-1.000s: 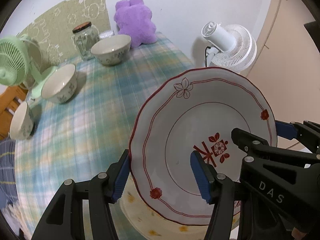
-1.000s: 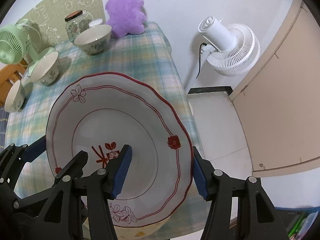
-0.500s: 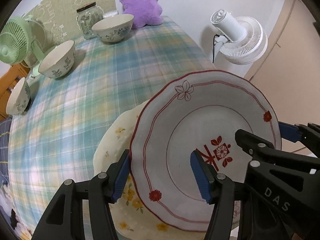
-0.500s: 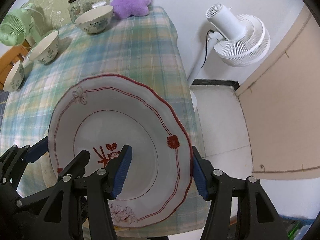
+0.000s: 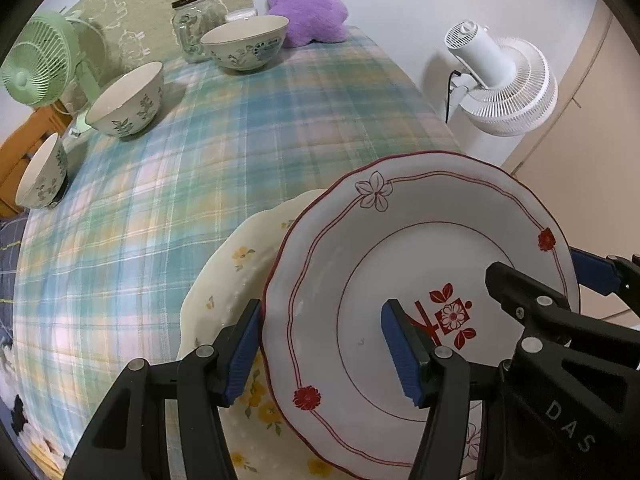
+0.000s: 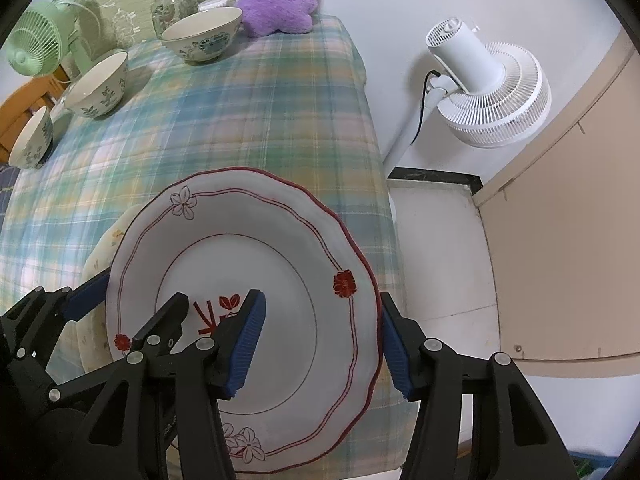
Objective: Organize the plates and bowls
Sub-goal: 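Lower the red-patterned plate onto the yellow-flower plates and open both tools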
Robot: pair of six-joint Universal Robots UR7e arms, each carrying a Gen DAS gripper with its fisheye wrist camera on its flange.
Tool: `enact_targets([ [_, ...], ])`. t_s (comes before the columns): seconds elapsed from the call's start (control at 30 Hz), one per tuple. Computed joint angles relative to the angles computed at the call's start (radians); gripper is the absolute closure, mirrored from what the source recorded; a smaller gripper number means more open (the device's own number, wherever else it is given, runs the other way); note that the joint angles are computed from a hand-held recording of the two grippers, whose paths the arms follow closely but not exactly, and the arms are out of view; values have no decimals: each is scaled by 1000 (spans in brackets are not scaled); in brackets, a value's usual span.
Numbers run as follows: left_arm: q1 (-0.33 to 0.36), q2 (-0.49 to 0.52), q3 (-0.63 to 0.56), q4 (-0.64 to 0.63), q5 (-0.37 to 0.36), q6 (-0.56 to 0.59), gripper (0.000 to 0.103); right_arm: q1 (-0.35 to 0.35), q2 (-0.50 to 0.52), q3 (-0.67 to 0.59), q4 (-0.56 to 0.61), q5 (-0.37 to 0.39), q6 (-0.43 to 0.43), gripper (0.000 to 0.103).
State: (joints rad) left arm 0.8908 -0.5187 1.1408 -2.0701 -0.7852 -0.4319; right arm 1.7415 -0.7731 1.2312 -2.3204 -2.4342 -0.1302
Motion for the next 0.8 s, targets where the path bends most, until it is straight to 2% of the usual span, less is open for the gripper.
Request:
enact_targets([
  [0.13,0,-2,7,-9,6,-10,41,2,2,-3,2,-12,1,52],
  [0.37,-1,7,1,6,29,-12,42,6,-4,16,-48,-40,-62,73],
  [0.53,-9,6,13,3,57,-20,42,10,-6,28,-75,-38,-100,75],
  [0.63,-20,-2,33,-40,78,9,41,9,-7,29,-72,-33,-96,75],
  [0.8,-18,-16,41,-22,76,-18,41,8,-6,23,-52,-22,-83,75],
])
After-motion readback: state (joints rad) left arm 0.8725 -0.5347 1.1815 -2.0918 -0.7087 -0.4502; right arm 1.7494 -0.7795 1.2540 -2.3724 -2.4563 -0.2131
